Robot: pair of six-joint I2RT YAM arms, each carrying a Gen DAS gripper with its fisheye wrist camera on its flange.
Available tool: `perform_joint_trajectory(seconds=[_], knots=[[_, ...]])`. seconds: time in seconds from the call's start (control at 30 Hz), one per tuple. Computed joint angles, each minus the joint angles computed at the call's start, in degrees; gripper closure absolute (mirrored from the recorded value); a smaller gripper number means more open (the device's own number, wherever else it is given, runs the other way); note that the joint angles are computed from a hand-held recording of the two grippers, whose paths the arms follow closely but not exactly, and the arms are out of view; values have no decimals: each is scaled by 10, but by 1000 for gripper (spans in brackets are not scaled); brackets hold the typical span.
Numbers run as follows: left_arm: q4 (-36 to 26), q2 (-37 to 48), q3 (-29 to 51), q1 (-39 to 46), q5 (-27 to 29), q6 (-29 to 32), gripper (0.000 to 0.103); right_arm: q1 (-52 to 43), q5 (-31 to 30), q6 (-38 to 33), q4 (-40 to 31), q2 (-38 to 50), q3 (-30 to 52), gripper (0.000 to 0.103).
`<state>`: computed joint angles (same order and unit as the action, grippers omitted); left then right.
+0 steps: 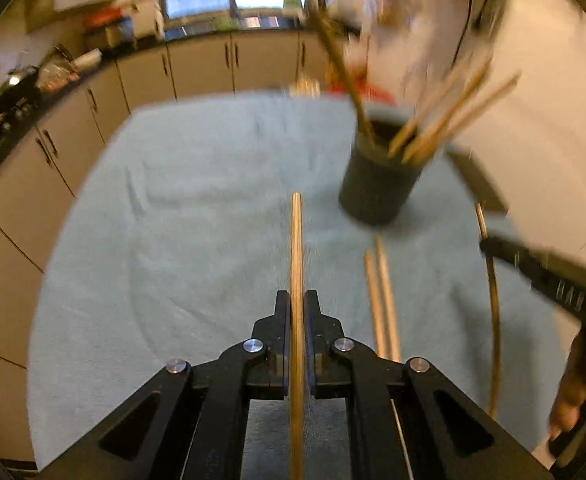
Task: Organize utensils
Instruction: 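Lift the held chopsticks upright and carry both tools over the black cup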
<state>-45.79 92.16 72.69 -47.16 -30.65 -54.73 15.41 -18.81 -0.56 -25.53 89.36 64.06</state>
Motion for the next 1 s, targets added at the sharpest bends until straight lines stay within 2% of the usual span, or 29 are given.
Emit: perform_joint_trajectory(seconds=[0.13, 0.27, 0.37, 0.43, 0.5, 0.63, 0.77, 1.0], knots=[[-9, -65, -9, -34, -54, -39, 96, -24, -14, 9, 38, -119, -80, 96], [-27, -68, 6, -68, -86, -65, 96, -53, -44, 5, 31, -203, -106, 96], [-79, -77, 10, -106, -112, -101, 96, -55, -47, 4, 20, -258, -124, 96], [-70, -89, -7, -102, -109, -101, 96, -55, -50, 5, 16, -272, -127, 96], [-94, -89, 6, -119, -120, -120, 96, -61, -56, 3, 16, -292, -137, 96], [-104, -93, 5, -130, -127, -137, 96, -58, -45, -3, 11, -318, -145, 96], [-115, -106, 4, -140, -139, -154, 96, -74, -67, 9, 13, -326, -149, 96], [-117, -115, 14, -136, -149, -146, 96, -81, -79, 20, 21, -336, -141, 96]])
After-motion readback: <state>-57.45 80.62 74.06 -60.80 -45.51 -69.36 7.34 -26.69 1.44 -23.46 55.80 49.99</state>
